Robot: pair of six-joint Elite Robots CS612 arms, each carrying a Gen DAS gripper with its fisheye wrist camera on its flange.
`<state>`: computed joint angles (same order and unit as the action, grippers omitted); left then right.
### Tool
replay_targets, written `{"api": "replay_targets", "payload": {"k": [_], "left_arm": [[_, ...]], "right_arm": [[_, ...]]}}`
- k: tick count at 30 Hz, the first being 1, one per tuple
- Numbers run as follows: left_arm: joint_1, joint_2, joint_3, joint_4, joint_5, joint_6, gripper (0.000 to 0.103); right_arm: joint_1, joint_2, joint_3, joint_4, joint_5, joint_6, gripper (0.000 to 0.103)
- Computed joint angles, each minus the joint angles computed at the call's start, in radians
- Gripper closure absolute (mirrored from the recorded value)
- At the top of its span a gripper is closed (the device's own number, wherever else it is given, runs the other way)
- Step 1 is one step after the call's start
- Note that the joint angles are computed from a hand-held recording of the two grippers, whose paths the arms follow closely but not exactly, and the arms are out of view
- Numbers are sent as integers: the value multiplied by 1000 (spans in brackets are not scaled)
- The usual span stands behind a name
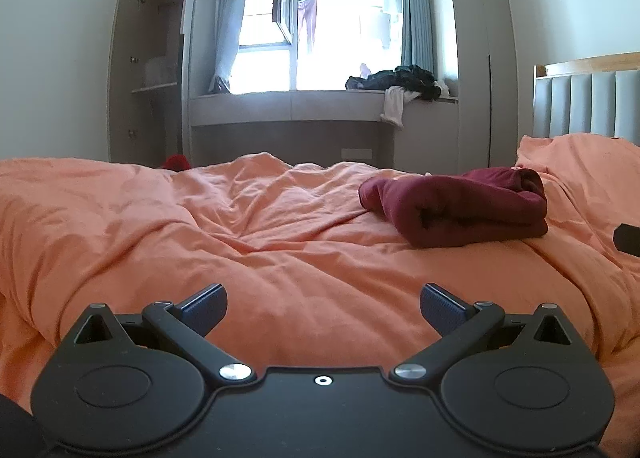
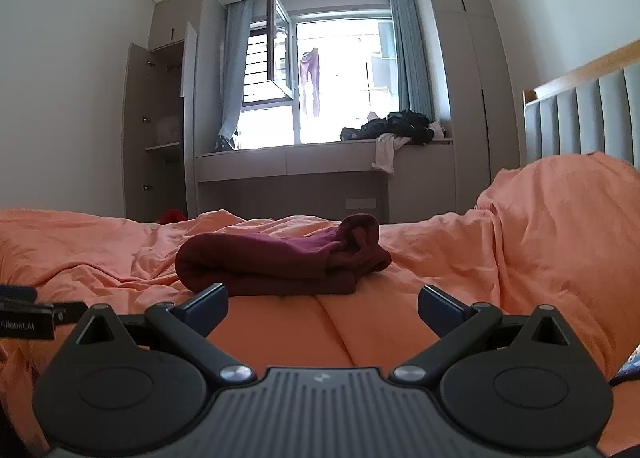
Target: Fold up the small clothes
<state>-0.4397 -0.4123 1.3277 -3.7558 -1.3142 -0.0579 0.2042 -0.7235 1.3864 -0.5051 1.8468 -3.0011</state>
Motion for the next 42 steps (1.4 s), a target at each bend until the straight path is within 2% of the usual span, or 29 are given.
{"api": "replay_targets", "payload": {"k": [13,42], "left_arm": [[-8,6,-1,-16,25,9,1],[-6,5,0,-15,19,7,0]], "right_arm": [[3,-7,17,-18,5,-35,0],[3,-7,15,-11,9,-42,0]]}}
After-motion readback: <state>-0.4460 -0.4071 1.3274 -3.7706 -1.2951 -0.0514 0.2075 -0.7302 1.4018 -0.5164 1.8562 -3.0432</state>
